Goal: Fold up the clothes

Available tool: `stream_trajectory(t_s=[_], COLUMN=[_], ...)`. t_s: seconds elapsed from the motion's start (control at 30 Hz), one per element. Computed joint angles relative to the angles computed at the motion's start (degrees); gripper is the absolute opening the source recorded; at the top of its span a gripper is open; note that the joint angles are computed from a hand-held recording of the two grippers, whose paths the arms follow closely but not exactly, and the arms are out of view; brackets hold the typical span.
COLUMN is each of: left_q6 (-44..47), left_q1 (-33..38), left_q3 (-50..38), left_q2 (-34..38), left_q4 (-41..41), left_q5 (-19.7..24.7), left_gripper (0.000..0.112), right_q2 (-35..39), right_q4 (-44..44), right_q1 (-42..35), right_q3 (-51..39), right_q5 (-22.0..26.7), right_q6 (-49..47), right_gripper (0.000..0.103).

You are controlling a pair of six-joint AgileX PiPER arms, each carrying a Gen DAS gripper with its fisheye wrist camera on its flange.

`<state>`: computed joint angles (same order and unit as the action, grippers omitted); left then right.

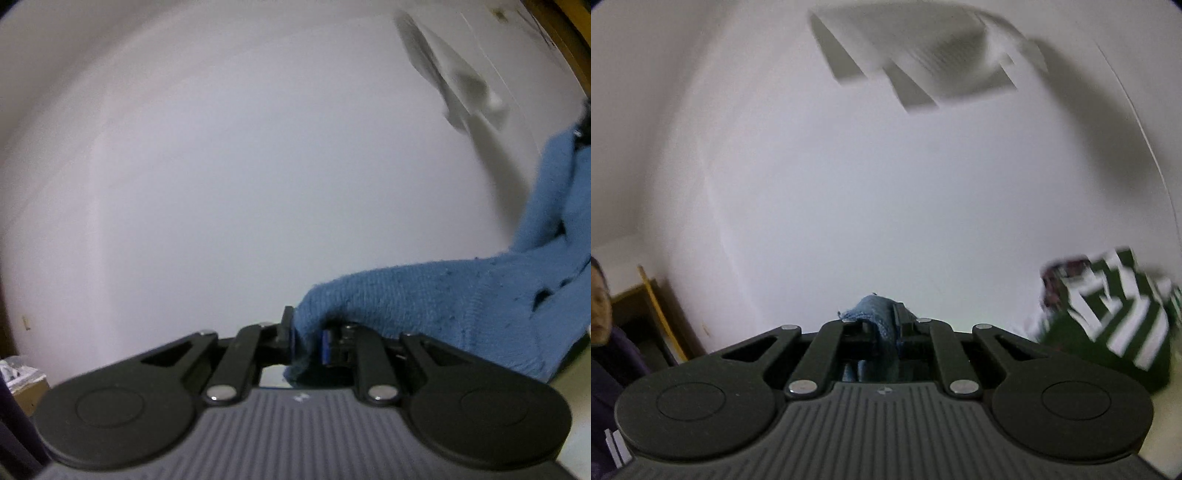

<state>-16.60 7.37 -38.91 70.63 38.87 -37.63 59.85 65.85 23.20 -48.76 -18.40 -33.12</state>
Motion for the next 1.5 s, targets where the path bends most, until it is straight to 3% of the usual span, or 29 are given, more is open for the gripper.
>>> stream_trajectory(t_s=[0.4, 0.53, 0.6, 0.73, 0.83, 0.9, 1.07, 1.17, 1.23, 1.37, 1.5], left_q6=[-25.2, -37.6, -40.5, -40.6, -39.1, -40.0, -40.7, -42.3, -43.3, -38.8, -52.2], left_q1=[19.1, 32.1, 35.9, 36.3, 30.9, 27.6, 17.7, 11.4, 7.8, 1.2, -5.2], left_q3=[-7.8, -11.9, -14.1, -16.7, -17.7, -17.9, -19.1, -22.0, -24.8, -31.2, -44.0], left_q2=[-6.3, -7.8, -7.6, -6.3, -4.5, -2.4, 5.6, 12.6, 17.2, 24.9, 33.9], left_q4=[18.4, 25.6, 26.6, 28.7, 33.0, 37.4, 44.2, 46.1, 46.1, 39.9, 49.5], left_q5=[-13.3, -23.7, -26.9, -26.8, -20.7, -16.7, -5.4, 2.2, 6.6, 14.5, 23.5], left_gripper=[0.018, 0.018, 0.019, 0.019, 0.021, 0.022, 0.022, 0.021, 0.019, 0.018, 0.018], right_q2=[-4.2, -4.5, -4.3, -3.0, -0.6, 0.5, 5.4, 12.4, 16.7, 24.3, 32.4], right_q4=[0.2, 0.8, 0.3, 0.9, 6.5, 10.8, 17.4, 20.2, 18.2, 12.3, 9.8], right_q1=[23.1, 32.5, 36.9, 44.5, 44.5, 40.8, 27.5, 20.5, 15.4, 7.2, -0.6], right_q3=[-3.7, -4.4, -4.9, -4.7, -4.3, -2.8, 1.0, -0.9, -2.5, -7.6, -15.2], right_q5=[-24.5, -32.8, -36.7, -44.1, -47.0, -45.1, -34.7, -28.7, -24.2, -20.6, -16.4], right_q6=[-11.8, -16.9, -18.7, -22.6, -22.2, -18.8, -6.7, -6.7, -3.4, 3.3, 6.2], right_gripper=[0.007, 0.007, 0.007, 0.006, 0.006, 0.006, 0.007, 0.006, 0.006, 0.006, 0.005])
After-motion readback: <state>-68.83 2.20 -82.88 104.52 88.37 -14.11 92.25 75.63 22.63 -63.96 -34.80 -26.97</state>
